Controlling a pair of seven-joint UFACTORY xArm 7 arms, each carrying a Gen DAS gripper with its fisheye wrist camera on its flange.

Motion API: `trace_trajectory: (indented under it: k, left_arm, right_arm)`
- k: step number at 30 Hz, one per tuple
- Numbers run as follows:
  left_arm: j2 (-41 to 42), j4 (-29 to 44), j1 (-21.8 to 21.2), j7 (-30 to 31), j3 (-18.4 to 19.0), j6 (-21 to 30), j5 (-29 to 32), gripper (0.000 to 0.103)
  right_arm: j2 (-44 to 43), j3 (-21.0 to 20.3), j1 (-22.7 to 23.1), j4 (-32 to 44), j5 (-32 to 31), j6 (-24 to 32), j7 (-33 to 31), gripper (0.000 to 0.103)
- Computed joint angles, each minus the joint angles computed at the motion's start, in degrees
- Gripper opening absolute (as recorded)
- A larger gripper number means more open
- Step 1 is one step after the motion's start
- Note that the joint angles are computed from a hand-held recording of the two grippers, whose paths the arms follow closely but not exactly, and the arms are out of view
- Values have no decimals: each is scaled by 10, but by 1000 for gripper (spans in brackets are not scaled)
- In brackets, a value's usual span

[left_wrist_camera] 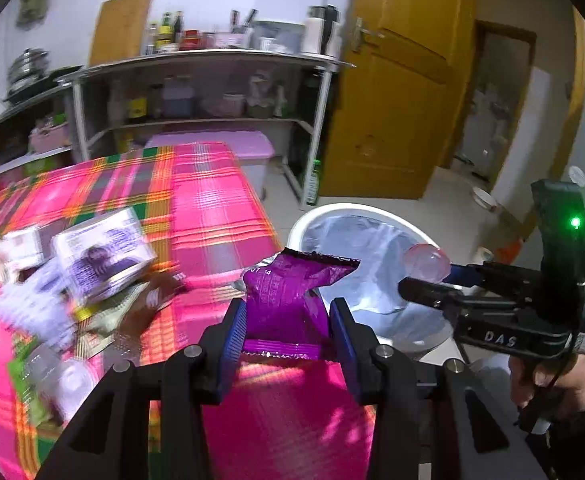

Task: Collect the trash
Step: 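Carry cup and purple wrapper over the bin and open both tools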

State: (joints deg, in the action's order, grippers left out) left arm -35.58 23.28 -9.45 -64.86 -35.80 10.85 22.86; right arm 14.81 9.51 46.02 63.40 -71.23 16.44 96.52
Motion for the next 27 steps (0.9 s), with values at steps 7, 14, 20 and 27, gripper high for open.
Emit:
trace_trajectory:
  k: [7,14,20,27]
  left_arm:
    - [124,79,83,5,-56,-51,51,43]
    - [226,140,144,-33,-99,-67,140,43]
    - [268,164,120,-61,-72,-54,187,45]
    - [267,158,86,-110,-27,-62,233,52]
  right_arm:
    - [-10,-4,-23,-37,17,-15,-1,51]
    - [-9,-8,-25,-44,14,-14,3,57]
    - [-19,-7,-27,-54,-2,-12,28,57]
    - [-38,8,-34,-65,-21,-1,57,57]
